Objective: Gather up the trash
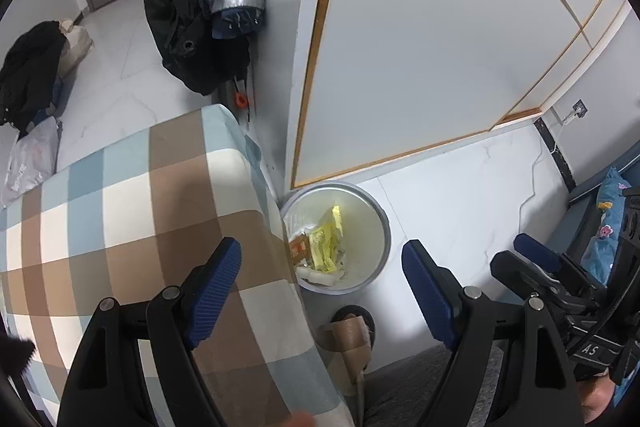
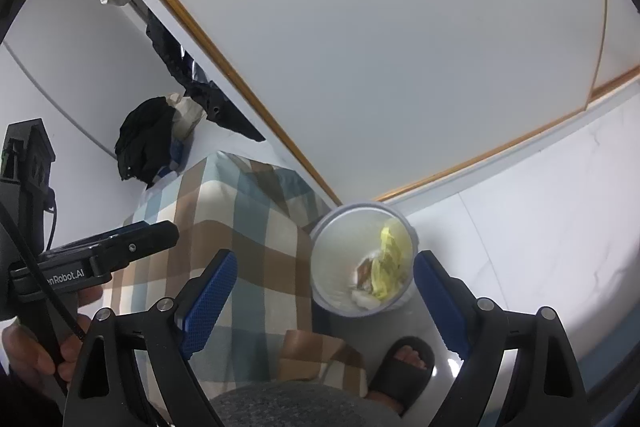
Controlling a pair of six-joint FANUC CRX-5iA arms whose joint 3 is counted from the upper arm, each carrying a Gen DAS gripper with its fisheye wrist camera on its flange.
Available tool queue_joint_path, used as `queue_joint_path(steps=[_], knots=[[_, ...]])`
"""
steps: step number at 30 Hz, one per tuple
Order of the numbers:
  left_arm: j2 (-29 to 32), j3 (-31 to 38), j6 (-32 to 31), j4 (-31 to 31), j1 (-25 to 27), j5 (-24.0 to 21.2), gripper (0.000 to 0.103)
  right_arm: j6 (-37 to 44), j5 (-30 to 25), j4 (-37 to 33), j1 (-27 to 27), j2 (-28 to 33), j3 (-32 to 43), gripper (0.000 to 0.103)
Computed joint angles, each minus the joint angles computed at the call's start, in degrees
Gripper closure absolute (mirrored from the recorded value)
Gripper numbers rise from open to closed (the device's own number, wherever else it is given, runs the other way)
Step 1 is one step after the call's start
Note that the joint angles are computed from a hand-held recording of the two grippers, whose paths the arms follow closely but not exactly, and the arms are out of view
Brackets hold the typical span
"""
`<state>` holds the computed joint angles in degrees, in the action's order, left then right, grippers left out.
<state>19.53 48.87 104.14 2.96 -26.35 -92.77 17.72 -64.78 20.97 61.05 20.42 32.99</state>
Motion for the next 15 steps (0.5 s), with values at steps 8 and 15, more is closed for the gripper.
queue_joint_path(steps=[8, 15], knots=[[-1.7, -2.6, 0.3, 0.4, 0.3, 2.1, 0.023, -0.6, -1.5, 1.2, 0.7, 0.6, 1.2, 0.013], [-4.6, -6.7, 1.3, 0.5, 1.9, 5.0, 0.023, -0.1, -4.1, 2.1, 1.4, 2.0, 4.4, 0.013]])
